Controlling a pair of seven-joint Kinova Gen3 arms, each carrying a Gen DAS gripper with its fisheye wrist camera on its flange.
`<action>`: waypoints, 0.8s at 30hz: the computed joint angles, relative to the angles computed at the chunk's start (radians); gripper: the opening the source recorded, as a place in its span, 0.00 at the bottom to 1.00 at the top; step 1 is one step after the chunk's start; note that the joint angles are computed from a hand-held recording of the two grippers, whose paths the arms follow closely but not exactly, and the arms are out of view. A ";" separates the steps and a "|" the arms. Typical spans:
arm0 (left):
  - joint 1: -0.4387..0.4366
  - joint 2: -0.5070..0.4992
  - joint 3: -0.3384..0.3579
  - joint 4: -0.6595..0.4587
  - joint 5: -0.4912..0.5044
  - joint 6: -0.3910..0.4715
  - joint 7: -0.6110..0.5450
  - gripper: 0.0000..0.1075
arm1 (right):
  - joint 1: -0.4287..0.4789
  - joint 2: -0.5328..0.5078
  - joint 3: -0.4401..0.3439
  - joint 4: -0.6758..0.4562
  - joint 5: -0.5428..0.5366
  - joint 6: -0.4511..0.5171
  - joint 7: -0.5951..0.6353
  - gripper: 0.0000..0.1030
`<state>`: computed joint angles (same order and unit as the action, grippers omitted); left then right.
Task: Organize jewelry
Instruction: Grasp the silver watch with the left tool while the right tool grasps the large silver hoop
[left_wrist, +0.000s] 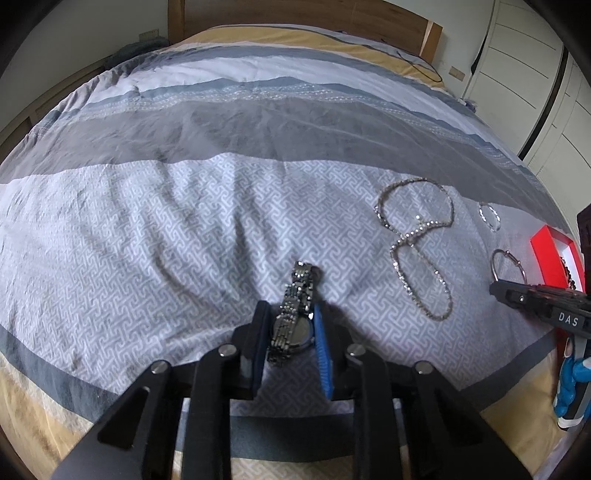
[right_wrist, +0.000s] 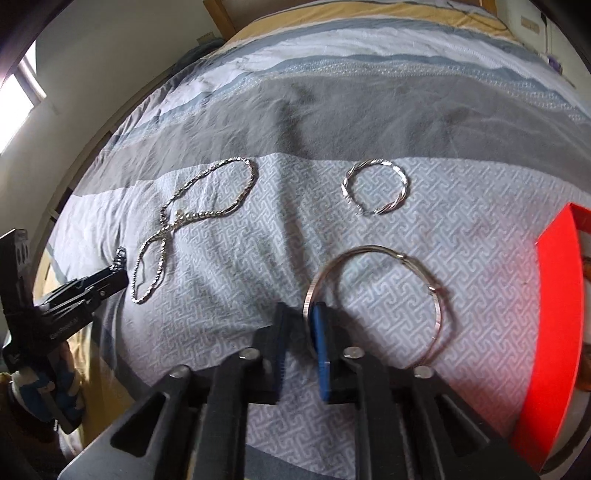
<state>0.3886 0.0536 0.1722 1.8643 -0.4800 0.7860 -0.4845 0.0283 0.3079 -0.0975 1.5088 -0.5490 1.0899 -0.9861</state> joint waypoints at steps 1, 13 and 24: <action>0.004 -0.001 0.003 -0.003 -0.002 0.011 0.005 0.21 | 0.005 -0.004 -0.003 0.006 -0.010 0.006 0.008 0.06; 0.063 -0.087 0.084 -0.048 -0.046 0.208 0.118 0.20 | 0.103 -0.136 0.042 0.144 -0.321 0.145 0.145 0.04; 0.168 -0.074 0.210 -0.236 -0.122 0.464 0.187 0.20 | 0.198 -0.255 0.184 0.145 -0.451 0.395 0.216 0.04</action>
